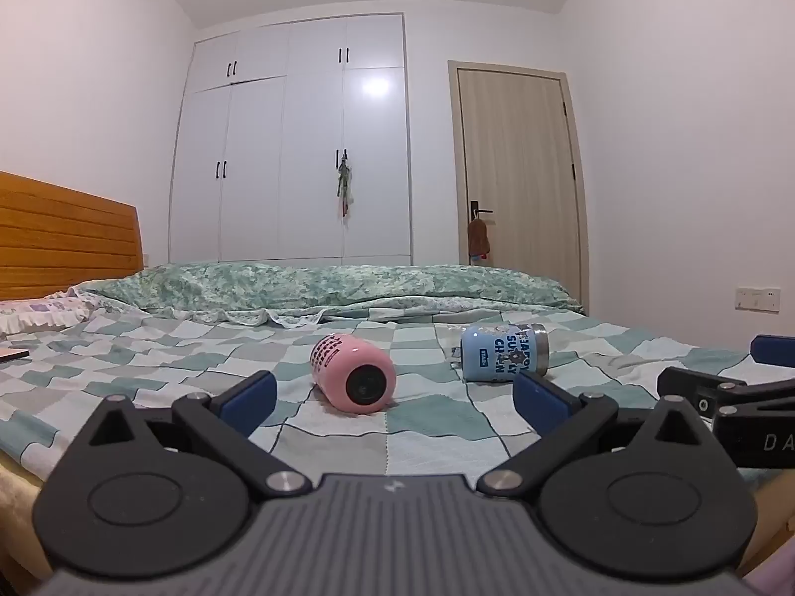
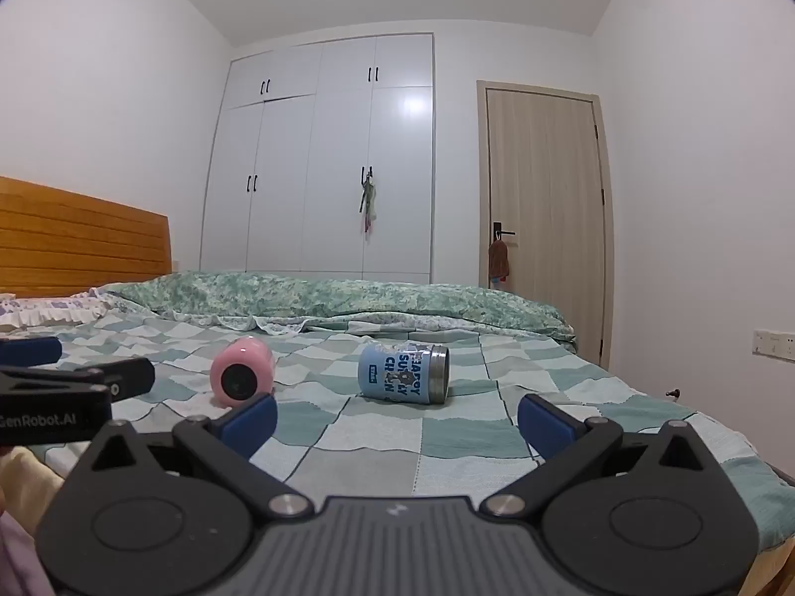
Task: Flip cup upright
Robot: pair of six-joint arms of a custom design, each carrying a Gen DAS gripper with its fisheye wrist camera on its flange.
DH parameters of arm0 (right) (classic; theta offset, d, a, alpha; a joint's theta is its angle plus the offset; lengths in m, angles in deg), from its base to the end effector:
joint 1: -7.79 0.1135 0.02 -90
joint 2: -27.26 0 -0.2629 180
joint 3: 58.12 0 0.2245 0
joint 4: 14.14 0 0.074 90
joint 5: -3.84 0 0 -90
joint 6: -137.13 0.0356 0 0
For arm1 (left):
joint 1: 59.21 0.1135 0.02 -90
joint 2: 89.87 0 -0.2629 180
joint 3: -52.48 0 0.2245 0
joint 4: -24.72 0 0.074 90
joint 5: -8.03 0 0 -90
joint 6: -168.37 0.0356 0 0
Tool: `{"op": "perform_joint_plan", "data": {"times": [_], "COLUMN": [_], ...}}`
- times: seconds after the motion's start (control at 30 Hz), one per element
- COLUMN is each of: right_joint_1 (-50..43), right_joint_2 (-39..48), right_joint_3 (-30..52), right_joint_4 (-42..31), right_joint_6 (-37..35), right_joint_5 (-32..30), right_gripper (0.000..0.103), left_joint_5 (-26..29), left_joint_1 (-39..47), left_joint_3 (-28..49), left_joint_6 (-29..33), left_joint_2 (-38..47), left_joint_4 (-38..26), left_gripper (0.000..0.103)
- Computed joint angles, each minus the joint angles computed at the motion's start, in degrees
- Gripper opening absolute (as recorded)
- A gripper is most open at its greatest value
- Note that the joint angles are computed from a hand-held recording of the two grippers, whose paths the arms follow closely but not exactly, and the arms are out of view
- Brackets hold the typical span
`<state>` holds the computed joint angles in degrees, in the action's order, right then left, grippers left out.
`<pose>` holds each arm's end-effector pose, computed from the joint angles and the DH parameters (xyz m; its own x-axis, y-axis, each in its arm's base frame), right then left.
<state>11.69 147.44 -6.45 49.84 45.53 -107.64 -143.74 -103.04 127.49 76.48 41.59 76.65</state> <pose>0.3395 0.0362 0.1234 -0.0668 -0.0306 -0.9973 -0.4295 0.9031 0.0011 0.3166 -0.2604 0.1163 -0.0467 0.0232 -0.9986 -0.3078 0.9508 0.0365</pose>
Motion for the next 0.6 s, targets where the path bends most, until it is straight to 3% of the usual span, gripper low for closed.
{"op": "perform_joint_plan", "data": {"times": [0.27,0.4,0.6], "right_joint_1": [0.0,0.1,-0.3], "right_joint_2": [0.1,-0.1,0.4], "right_joint_3": [-0.1,-0.2,0.1], "right_joint_4": [0.3,0.2,0.5], "right_joint_6": [0.0,0.0,0.0], "right_joint_5": [0.0,0.1,-0.2], "right_gripper": [0.103,0.103,0.103], "left_joint_5": [-1.1,-1.4,-1.2], "left_joint_1": [-0.6,-1.6,-1.5], "left_joint_3": [-0.4,0.7,0.3], "left_joint_6": [1.4,0.7,0.8], "left_joint_2": [0.2,-0.3,0.0], "left_joint_4": [2.5,-0.2,0.8], "left_gripper": [0.103,0.103,0.103]}}
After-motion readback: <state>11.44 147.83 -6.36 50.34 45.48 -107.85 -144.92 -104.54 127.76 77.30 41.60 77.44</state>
